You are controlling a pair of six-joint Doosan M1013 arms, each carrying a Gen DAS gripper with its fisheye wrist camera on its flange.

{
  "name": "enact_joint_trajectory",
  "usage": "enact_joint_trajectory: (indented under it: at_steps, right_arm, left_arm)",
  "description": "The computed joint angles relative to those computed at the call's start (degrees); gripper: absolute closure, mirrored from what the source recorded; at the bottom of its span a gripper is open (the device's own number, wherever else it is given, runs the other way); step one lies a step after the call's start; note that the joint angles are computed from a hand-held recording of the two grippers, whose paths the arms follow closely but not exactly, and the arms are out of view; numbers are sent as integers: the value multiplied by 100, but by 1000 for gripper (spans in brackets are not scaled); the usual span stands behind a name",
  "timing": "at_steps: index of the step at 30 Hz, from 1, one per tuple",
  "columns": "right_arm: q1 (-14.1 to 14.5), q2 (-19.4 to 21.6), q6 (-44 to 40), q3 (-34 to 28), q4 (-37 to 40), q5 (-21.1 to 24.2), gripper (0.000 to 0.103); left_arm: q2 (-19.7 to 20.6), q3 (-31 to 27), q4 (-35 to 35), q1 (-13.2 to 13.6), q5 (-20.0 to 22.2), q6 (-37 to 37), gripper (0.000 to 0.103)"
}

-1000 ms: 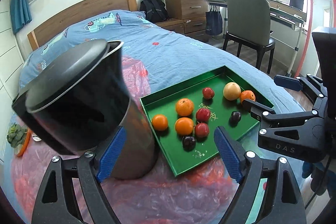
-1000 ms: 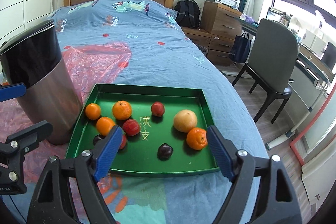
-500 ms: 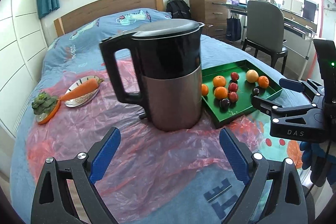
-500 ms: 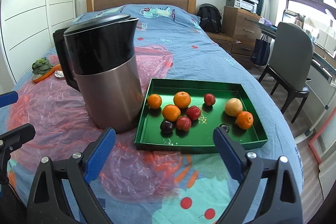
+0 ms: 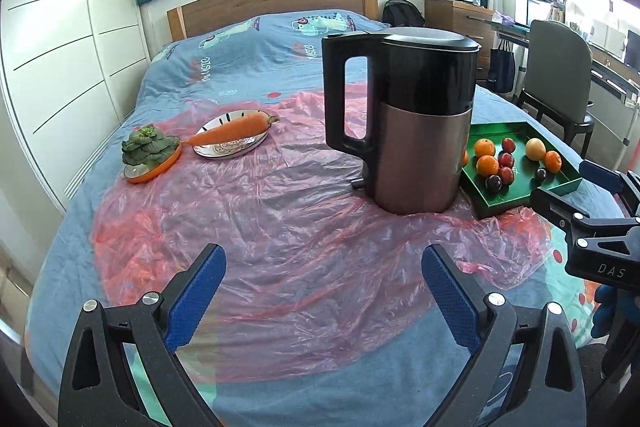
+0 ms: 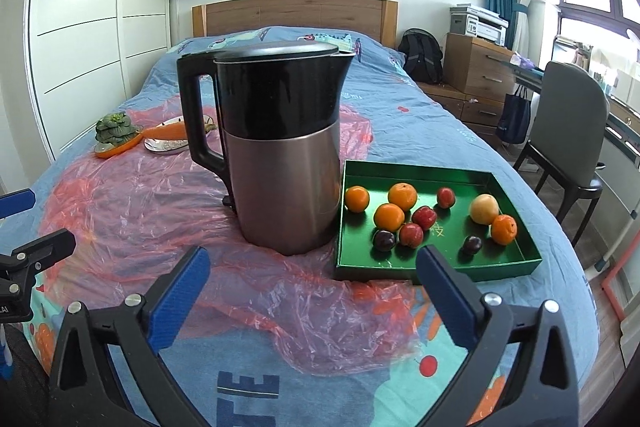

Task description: Organize fruits

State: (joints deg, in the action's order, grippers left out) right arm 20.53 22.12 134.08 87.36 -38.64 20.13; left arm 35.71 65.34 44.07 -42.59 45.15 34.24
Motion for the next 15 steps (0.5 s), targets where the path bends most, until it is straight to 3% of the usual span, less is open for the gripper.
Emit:
enact_joint_trajectory:
  at_steps: [8, 15]
  right_arm:
    - [58, 24, -313, -64, 108, -130, 0]
    - [38, 67, -692, -108, 499, -120, 0]
  left_arm:
    - [-115, 173, 168, 39, -240, -171, 7]
    - [-130, 184, 195, 58, -181, -347, 7]
